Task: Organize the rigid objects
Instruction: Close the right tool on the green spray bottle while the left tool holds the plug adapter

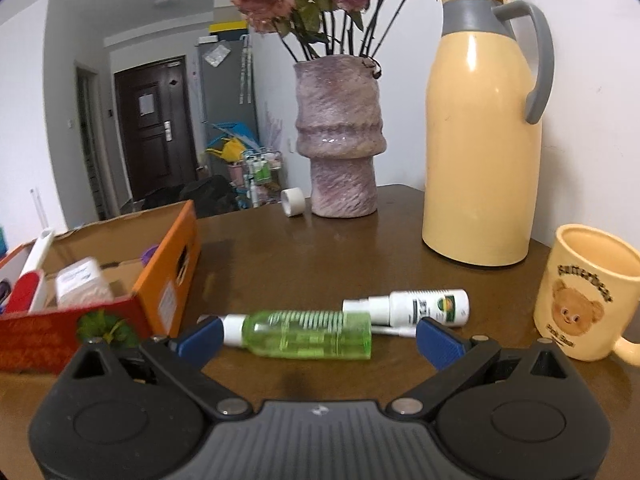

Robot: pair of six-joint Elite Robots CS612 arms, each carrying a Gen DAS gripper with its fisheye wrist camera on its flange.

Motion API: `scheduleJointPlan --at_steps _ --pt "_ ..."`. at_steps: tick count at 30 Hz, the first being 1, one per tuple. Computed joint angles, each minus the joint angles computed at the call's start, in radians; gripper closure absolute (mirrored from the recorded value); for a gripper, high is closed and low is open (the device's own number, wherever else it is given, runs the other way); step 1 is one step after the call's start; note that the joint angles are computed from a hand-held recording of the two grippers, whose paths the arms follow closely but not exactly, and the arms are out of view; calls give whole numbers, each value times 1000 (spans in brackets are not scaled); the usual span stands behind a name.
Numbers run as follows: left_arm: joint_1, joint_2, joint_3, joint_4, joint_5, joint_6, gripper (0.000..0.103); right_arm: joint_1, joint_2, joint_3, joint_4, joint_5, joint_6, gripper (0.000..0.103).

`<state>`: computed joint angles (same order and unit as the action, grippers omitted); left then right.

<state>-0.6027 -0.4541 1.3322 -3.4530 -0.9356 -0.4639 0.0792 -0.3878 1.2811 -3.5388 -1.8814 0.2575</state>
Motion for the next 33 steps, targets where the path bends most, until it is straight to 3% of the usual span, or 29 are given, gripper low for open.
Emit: scheduleJointPlan --at_steps 9,15,19,33 --pt "3 5 -8 15 -13 5 63 7 41 -134 164 -90 97 4" --pt "2 6 -8 12 -14 11 63 7 53 -183 273 -106 125 16" --pt "3 6 -9 12 -16 12 63 2 45 -176 305 -75 139 24" --pt "3 8 -10 2 -19 18 63 -6 8 -103 301 -25 178 26"
